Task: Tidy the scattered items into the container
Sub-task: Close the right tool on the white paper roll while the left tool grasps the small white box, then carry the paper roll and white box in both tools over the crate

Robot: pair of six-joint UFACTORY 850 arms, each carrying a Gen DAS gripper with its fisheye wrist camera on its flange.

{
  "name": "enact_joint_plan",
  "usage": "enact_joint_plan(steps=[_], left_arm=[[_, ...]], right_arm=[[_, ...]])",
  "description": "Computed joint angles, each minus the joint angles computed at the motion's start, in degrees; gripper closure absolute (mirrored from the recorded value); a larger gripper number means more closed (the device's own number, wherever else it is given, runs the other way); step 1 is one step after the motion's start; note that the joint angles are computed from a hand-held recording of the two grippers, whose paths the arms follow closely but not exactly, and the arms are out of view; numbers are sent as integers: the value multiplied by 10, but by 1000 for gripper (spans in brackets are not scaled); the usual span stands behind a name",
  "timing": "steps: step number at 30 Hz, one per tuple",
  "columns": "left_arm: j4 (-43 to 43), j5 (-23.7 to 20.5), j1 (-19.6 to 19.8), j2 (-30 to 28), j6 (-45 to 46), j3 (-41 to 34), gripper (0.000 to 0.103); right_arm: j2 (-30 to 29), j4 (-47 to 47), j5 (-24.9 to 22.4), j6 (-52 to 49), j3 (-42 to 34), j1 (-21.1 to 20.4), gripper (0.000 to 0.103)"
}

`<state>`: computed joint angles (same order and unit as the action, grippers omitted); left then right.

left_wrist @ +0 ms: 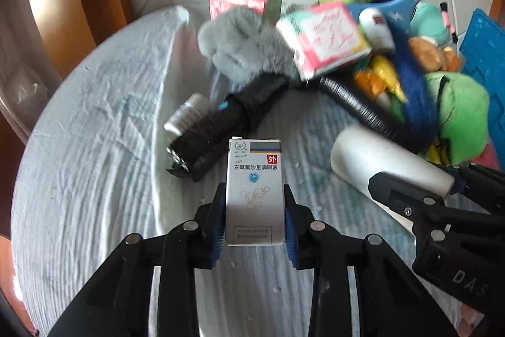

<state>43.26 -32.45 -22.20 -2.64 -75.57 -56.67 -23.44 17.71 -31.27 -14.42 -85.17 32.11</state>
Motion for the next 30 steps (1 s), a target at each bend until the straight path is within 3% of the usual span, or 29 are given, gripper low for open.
enact_joint_plan(steps=[12, 23, 30], left_arm=[[67, -113, -73, 58, -77, -34, 72], [143, -109, -125, 63, -69, -106, 72], [190, -106, -175, 14, -61, -197, 72]], right_arm=[[105, 49, 29, -80, 46, -16, 58], [213, -74, 82, 54, 70, -31, 58], [273, -96, 104, 81, 87, -93, 58]])
